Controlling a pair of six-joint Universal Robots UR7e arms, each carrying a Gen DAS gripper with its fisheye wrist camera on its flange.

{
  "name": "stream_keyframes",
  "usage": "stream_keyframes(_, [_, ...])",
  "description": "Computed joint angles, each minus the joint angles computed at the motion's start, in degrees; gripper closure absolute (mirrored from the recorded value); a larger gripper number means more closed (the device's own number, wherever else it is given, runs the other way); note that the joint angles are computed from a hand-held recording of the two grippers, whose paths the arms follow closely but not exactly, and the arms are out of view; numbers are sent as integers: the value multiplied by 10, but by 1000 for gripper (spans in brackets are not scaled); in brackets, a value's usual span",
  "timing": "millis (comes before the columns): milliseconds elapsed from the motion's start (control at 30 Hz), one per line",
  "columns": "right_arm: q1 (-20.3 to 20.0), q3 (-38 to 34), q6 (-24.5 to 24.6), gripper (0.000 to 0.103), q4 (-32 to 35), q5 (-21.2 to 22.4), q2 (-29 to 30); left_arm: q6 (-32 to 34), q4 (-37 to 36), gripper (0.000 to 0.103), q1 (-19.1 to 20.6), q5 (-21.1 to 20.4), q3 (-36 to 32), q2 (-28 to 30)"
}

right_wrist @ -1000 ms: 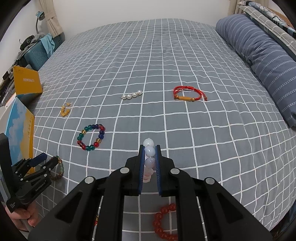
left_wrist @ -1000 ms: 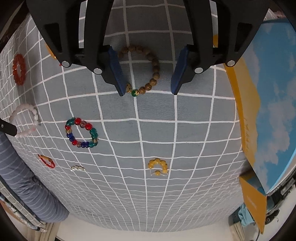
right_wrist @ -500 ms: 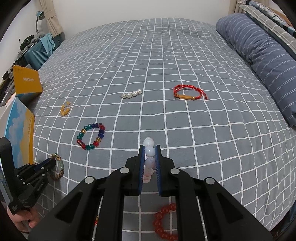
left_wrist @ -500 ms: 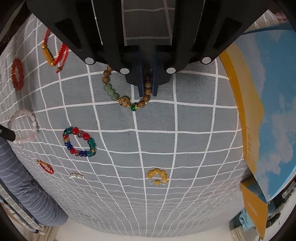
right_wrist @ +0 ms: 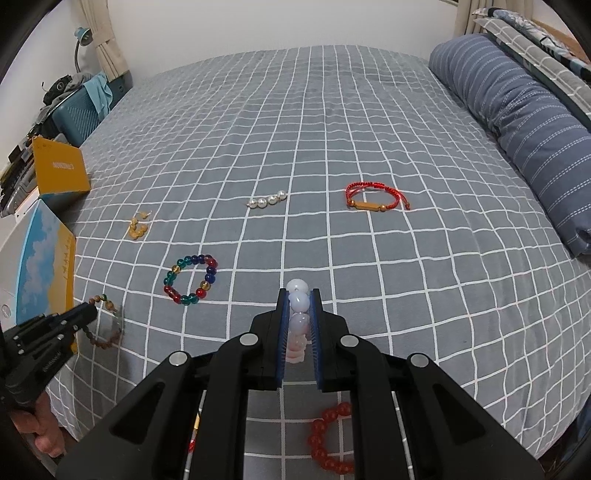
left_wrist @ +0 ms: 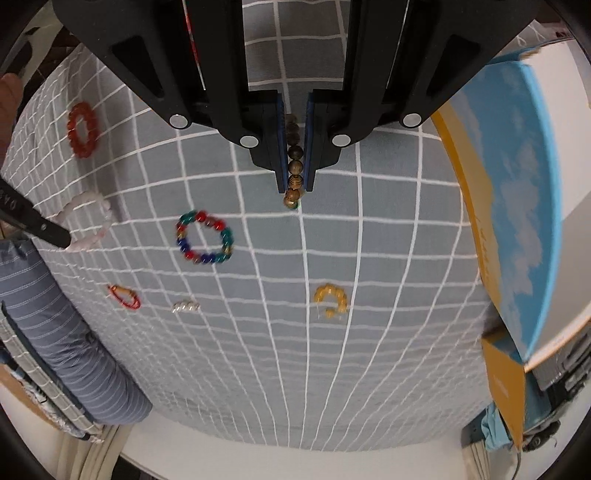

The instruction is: Organize jewelry

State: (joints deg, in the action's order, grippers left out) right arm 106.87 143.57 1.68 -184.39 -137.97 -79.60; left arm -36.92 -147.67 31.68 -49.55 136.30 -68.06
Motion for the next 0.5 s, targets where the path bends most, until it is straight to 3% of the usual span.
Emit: stream_keyframes(500, [62,-25,9,93,16,-27,3,-8,62,96,-31,34,-19,-71])
